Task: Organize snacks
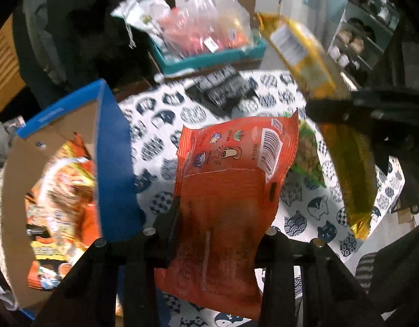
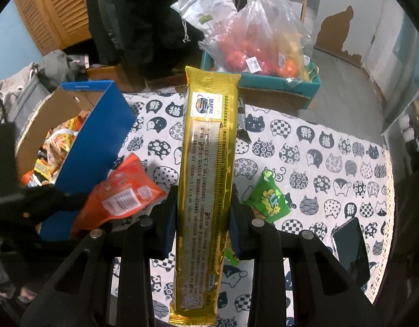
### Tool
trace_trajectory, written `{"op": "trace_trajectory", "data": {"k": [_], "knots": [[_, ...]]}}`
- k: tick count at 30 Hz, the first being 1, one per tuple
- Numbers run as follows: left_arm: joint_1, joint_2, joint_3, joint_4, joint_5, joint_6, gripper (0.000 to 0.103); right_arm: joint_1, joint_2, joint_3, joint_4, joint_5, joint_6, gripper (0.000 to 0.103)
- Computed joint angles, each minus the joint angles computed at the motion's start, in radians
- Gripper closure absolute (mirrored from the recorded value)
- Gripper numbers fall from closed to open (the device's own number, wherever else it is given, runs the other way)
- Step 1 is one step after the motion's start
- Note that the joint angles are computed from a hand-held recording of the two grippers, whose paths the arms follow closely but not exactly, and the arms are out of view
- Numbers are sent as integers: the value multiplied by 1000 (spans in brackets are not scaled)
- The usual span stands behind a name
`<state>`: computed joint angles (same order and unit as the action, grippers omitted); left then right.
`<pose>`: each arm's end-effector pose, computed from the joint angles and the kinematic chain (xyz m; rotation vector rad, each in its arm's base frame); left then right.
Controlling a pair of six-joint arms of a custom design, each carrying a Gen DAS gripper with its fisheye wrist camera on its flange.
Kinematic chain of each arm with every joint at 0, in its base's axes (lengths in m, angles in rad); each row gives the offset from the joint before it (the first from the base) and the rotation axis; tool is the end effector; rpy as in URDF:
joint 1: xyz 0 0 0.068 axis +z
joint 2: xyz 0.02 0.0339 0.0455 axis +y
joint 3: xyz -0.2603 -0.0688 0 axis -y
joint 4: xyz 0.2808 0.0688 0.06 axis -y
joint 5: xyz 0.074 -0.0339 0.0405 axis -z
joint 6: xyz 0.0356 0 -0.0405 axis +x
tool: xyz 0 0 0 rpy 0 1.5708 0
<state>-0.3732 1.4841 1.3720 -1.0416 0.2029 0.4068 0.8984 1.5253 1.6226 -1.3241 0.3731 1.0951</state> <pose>0.3022 -0.1260 0.3015 1.0842 2.4840 -0.2662 0.2082 0.2407 0.3597 0.3458 2.6218 0.1146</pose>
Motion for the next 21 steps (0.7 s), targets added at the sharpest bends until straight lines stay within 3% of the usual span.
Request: {"op": "trace_trajectory", "data": {"k": [10,21], "knots": [[112,-13,111,-58,77,4,65,7,60,98,-9,2,-17,72],[265,45,228,-95,162,18,65,12,201,305,-25,-12,-59,72]]}}
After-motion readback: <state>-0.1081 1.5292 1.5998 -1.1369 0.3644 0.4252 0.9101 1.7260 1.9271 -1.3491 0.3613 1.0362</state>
